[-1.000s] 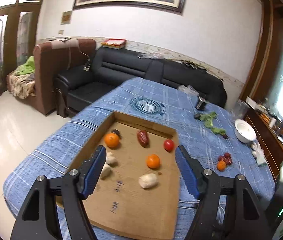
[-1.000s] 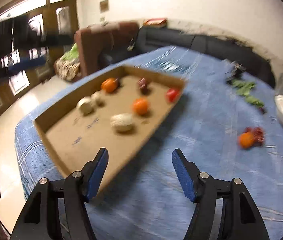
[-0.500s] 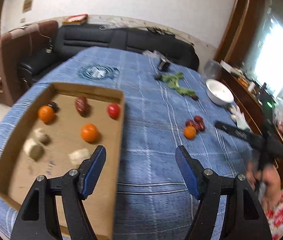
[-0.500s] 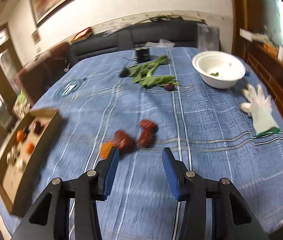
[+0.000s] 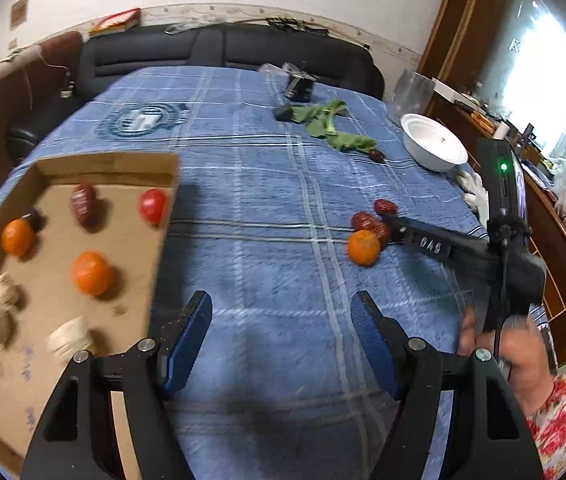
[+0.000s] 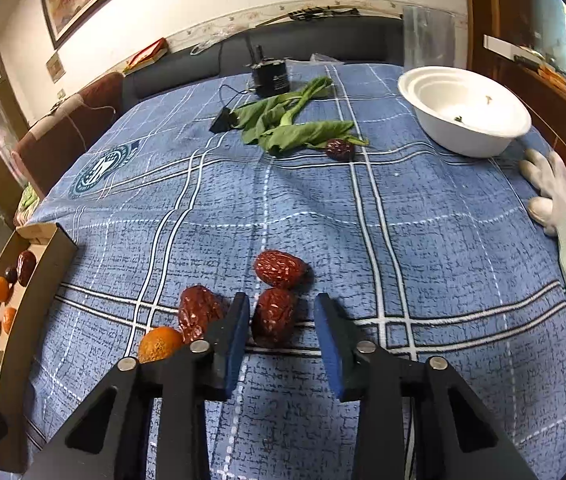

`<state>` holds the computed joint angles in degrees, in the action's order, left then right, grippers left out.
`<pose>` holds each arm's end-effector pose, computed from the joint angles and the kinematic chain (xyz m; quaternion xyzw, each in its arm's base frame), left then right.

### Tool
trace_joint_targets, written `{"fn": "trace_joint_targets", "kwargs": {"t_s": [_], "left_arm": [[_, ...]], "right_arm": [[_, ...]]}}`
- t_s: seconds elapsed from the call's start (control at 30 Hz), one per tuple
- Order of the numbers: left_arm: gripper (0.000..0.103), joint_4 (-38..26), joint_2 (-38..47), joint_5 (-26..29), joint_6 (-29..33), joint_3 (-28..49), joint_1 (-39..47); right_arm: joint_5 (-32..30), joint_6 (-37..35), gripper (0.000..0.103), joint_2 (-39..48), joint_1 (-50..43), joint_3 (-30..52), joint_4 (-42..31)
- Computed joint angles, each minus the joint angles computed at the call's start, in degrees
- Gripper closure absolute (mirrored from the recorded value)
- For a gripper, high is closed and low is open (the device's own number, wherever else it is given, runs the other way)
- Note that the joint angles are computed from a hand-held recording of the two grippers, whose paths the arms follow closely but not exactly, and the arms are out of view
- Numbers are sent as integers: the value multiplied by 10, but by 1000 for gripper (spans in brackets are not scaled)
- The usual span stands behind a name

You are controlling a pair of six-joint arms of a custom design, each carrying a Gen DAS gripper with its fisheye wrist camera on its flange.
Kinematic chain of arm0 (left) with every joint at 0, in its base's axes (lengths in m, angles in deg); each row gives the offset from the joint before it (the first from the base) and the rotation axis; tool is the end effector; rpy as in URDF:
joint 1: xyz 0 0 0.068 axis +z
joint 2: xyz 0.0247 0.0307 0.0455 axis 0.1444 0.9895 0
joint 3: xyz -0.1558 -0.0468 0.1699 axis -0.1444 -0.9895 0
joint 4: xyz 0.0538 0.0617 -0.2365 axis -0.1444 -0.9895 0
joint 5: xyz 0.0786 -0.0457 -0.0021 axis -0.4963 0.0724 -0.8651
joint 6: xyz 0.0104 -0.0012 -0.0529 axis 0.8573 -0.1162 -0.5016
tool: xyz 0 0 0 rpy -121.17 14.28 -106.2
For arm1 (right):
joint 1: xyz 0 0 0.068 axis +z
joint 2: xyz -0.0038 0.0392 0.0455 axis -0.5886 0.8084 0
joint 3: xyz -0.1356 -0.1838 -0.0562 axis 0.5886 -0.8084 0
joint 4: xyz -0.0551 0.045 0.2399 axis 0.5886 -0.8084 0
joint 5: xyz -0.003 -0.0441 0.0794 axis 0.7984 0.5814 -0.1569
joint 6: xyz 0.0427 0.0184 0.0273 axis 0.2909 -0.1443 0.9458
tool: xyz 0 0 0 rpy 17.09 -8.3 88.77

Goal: Organize fruits
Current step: 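Grasp the orange with the left tool while the right tool grasps a red date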

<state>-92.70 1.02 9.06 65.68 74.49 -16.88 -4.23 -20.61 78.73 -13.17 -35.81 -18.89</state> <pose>0.1663 -0.0839 0.1783 0.1649 0.9208 -0.1661 0.3121 0.2004 0.0763 0.1467 0.1315 0.9326 0.0637 0.3300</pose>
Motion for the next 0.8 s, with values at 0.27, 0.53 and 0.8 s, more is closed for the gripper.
{"fn": "trace_joint_targets", "kwargs": {"t_s": [0.27, 0.53, 0.8], "left_arm": [[32, 129, 216, -38, -15, 80, -104], [45, 199, 358, -25, -6, 135, -128], [76, 244, 344, 3, -3, 101, -116]], "right_arm": [[-23, -2, 79, -76, -34, -30, -20], [-33, 1, 79, -139, -51, -47, -46], [-36, 2, 79, -130, -55, -50, -36]]}}
